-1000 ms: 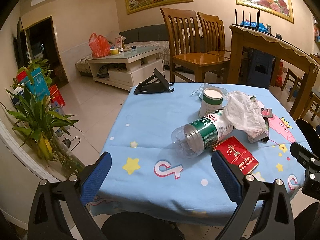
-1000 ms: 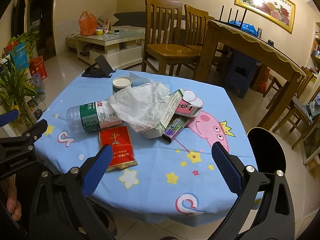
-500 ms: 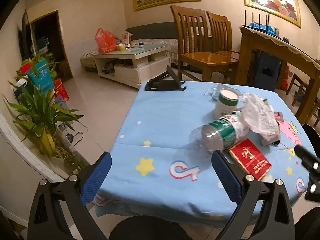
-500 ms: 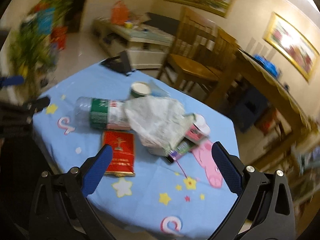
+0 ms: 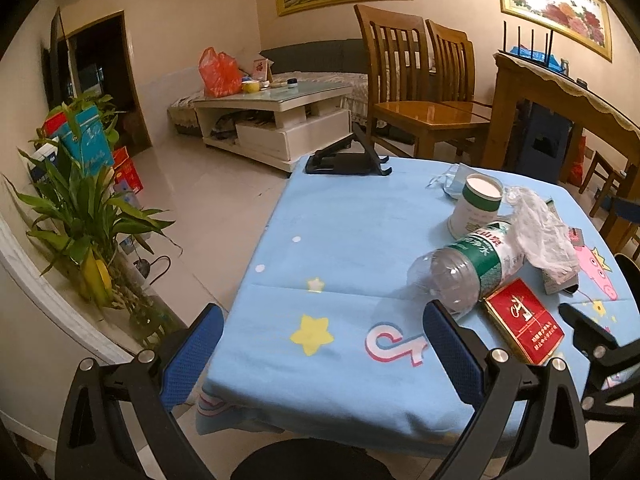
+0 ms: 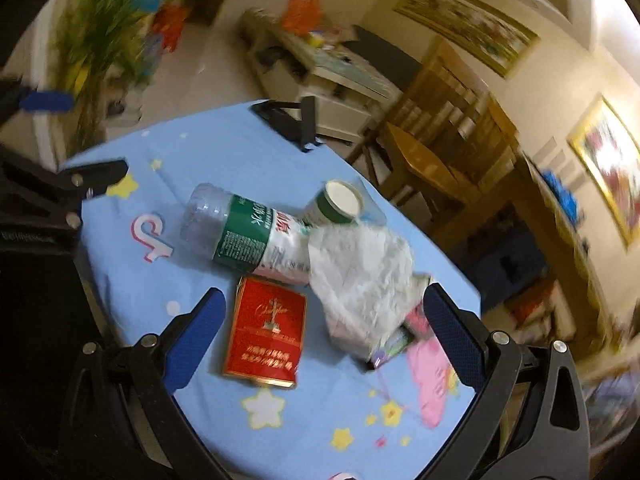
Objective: Collect trash
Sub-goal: 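Grasp the clear water bottle with the right tool and lift it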
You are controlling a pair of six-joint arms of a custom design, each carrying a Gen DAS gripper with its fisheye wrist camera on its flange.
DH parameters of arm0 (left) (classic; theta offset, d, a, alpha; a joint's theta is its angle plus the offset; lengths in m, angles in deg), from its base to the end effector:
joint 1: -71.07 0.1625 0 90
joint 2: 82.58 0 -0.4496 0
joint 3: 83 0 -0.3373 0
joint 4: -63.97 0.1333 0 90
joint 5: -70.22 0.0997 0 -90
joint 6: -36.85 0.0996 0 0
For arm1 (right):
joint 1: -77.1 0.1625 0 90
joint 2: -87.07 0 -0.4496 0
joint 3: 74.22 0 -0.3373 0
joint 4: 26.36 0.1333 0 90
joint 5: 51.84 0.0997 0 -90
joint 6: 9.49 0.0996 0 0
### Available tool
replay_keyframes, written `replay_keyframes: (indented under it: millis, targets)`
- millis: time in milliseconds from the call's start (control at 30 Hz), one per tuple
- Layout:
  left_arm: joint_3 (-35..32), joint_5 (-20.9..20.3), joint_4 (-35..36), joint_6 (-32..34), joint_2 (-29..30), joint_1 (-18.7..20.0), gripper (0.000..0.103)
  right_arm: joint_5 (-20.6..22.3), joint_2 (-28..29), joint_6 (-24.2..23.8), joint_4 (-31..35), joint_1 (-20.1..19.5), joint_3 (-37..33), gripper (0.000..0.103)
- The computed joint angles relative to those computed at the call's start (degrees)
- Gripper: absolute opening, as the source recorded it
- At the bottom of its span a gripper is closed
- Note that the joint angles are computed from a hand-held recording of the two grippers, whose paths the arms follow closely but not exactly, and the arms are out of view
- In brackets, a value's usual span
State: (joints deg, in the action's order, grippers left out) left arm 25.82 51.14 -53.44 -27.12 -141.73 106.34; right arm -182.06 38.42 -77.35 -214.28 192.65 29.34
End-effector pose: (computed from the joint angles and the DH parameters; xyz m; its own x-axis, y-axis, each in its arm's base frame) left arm -0.3004 -0.4910 0.2235 -0.6335 -0.2724 -0.7242 0.4246 0.6601 -0.6197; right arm 0.3278 -0.5257 0.2364 -0.0391 -0.5854 0.8098 -0.9329 0.3117 0.1803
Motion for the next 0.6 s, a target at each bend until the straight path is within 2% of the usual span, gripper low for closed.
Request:
replay_keyframes:
  millis: [167,333,433,533,600]
  targets:
    - [0.54,-0.01,1.57,-2.07,-1.27,0.62,0.096,-0.8,3.31,-4.78,16.82,-0.53,-7.73,0.097]
    - [1.07,-0.46,4.36,-5.58,-3.22,1.86,0.097,-5.04,10.32,-9.54,26.45,0.06,-17.0,0.091]
    - [1.25,-0.53,6.51,-7.76,-4.28,2.17,0.097,-8.01,13.56,-11.88,30.59,0.11,-20.19,0.082]
    - [1.42,-0.44,8.33,-9.48,-5.12,2.3,0.097,-9.78,16.16,-15.62,28.07,0.32,-21.15,0.08]
    - [1.51,-0.72,8.28,-9.59,-5.41,2.49,0.096,-8.38,16.14,-13.58,31.74,0.35,-22.63,0.076]
